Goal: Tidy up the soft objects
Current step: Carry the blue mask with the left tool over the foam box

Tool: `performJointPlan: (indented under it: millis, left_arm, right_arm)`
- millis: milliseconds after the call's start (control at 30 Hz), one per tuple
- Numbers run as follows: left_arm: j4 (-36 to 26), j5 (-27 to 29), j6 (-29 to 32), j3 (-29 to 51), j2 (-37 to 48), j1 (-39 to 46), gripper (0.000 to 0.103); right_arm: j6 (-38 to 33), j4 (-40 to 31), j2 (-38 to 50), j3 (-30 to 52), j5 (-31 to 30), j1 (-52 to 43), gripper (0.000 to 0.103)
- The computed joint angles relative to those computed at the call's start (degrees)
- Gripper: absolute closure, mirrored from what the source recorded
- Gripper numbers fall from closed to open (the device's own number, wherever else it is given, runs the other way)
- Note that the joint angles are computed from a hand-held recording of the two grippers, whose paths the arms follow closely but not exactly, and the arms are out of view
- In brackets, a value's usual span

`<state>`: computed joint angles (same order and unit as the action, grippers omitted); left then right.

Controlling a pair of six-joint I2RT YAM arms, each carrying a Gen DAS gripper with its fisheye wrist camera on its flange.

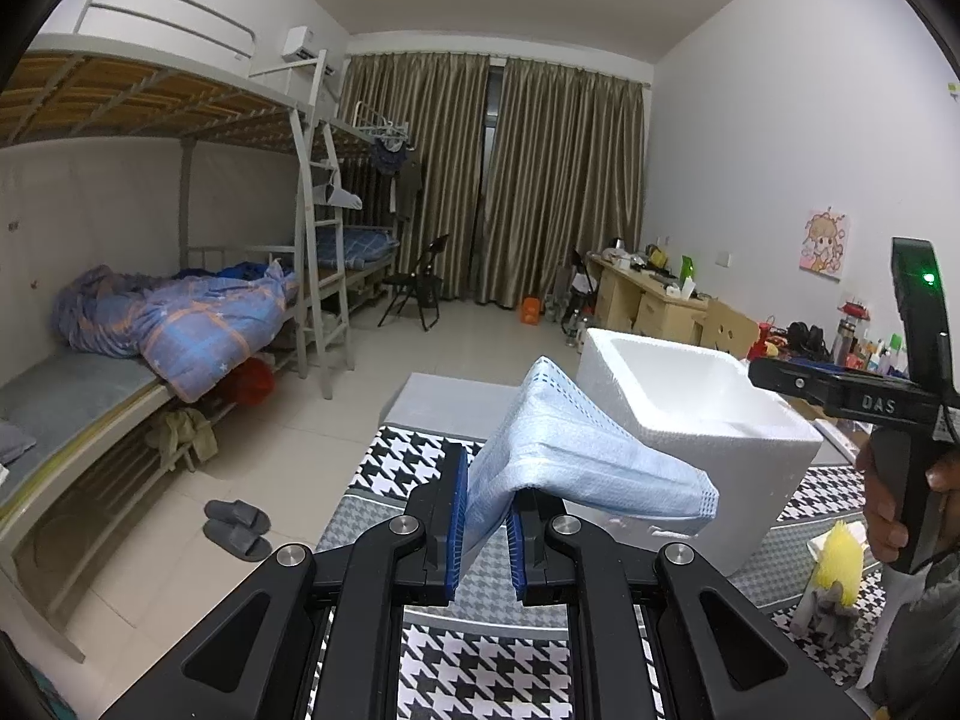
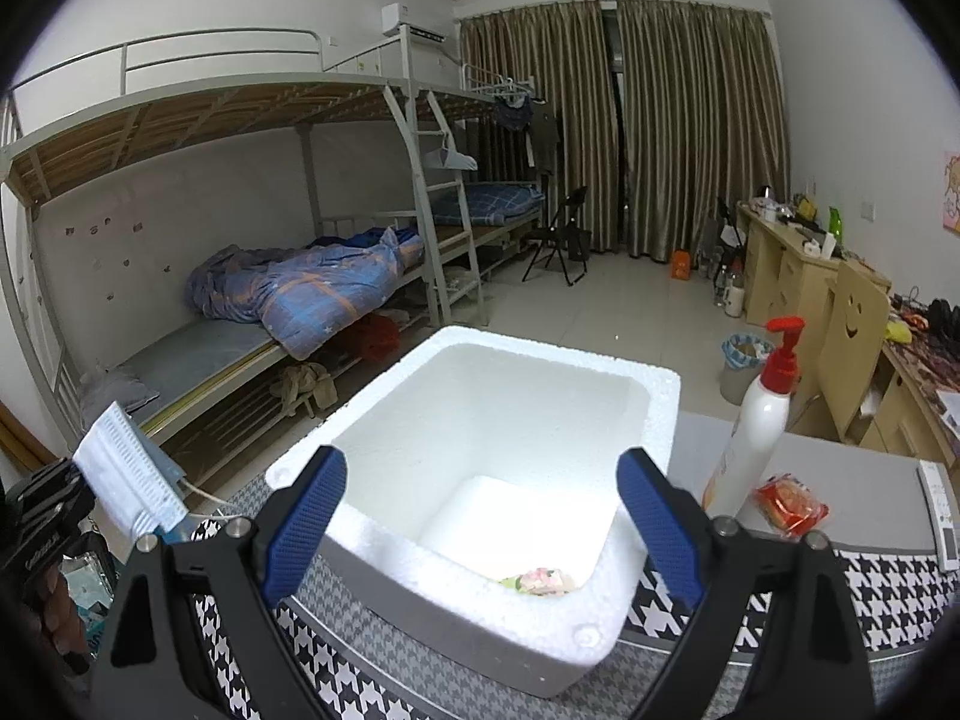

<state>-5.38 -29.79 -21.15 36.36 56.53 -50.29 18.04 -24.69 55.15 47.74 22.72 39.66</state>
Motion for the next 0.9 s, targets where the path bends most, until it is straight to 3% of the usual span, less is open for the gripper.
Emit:
performJointPlan:
  millis: [900]
  left_arm:
    - [3.53,-0.39,7.96,5.97,3.7,-2.37,0.09]
  right_arm:
    - [2.13,-6.54,-10.58,-4.39,4.47,2.39,0.008]
